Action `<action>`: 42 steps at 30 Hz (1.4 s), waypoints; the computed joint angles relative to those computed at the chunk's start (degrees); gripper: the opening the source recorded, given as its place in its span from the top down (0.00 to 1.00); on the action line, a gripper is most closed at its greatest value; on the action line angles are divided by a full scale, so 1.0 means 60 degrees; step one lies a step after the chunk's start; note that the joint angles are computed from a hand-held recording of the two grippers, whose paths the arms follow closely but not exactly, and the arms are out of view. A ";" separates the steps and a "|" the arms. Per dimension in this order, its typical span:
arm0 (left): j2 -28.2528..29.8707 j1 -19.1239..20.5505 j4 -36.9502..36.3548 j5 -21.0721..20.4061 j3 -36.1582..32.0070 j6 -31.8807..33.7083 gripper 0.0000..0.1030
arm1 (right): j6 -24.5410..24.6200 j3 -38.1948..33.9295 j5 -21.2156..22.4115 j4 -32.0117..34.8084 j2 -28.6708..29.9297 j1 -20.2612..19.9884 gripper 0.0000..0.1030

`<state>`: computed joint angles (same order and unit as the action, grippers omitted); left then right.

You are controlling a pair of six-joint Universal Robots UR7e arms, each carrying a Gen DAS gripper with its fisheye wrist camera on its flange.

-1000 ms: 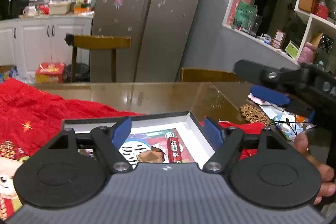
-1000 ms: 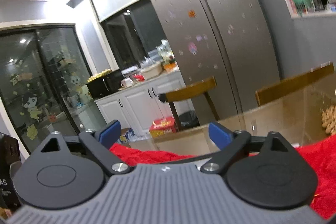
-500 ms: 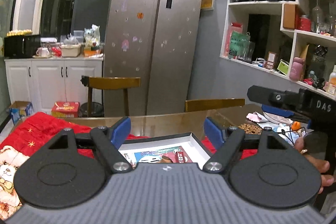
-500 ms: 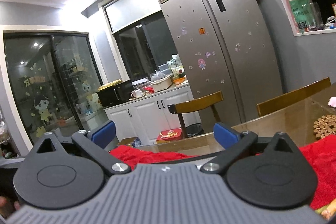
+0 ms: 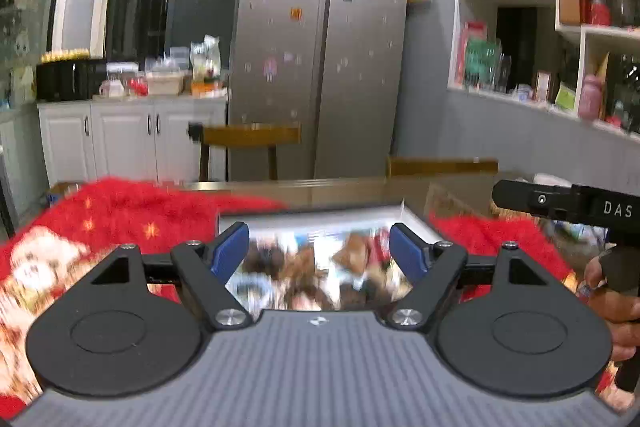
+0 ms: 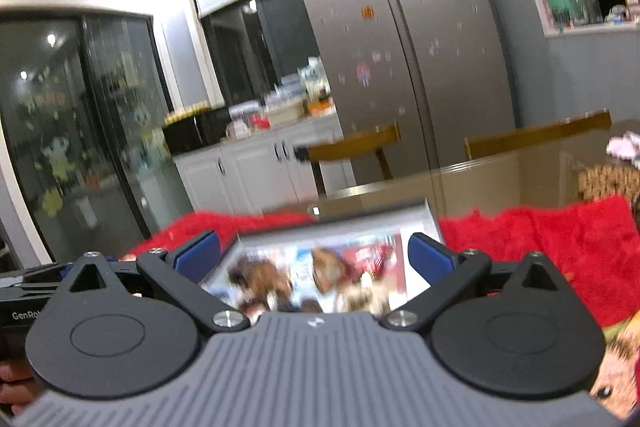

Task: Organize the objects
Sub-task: 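Move both tools down to the items lying in front of the box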

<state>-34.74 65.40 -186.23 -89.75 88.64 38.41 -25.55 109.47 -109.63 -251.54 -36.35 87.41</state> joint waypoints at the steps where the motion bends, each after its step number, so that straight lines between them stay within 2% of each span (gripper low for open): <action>1: 0.0110 0.0092 0.0094 -0.0008 -0.0062 0.0045 0.21 | 0.0011 -0.0042 -0.0045 0.0059 0.0103 -0.0089 0.00; 5: 0.0668 0.0385 0.0266 0.0200 -0.0350 0.0329 0.21 | 0.0090 -0.0225 0.0021 0.0142 0.0507 -0.0453 0.01; 10: 0.1087 0.0324 -0.0210 0.1200 -0.0212 0.0704 0.21 | 0.0348 -0.0171 -0.0256 0.1093 0.0505 -0.0608 0.04; 14: 0.1358 0.0224 0.0224 0.1890 -0.0498 0.0569 0.21 | 0.0609 -0.0283 -0.0682 0.1372 0.0592 -0.0674 0.05; 17: 0.1468 0.0206 0.0721 0.2284 -0.0788 0.0438 0.22 | 0.0962 -0.0268 -0.0704 0.1653 0.0581 -0.0780 0.08; 21: 0.1513 0.0263 0.1137 0.2306 -0.0942 0.0193 0.22 | 0.1341 -0.0221 -0.0558 0.2276 0.0447 -0.0879 0.14; 25: 0.1575 0.0270 0.1006 0.2406 -0.0888 0.0253 0.23 | 0.1170 -0.0267 -0.0555 0.2258 0.0520 -0.0886 0.19; 29: 0.1625 0.0264 0.0851 0.2420 -0.0809 0.0288 0.32 | 0.1129 -0.0314 -0.0650 0.2246 0.0560 -0.0878 0.31; 34: 0.1678 0.0251 0.0445 0.2403 -0.0683 0.0507 0.45 | 0.0480 -0.0607 -0.1103 0.2194 0.0800 -0.0709 0.33; 38: 0.1687 0.0293 0.0848 0.2329 -0.0826 0.0363 0.47 | -0.0045 -0.0929 -0.1682 0.2296 0.1005 -0.0526 0.35; 42: 0.1746 0.0279 0.0747 0.2337 -0.0837 0.0488 0.47 | -0.0528 -0.1257 -0.2175 0.2358 0.1205 -0.0379 0.38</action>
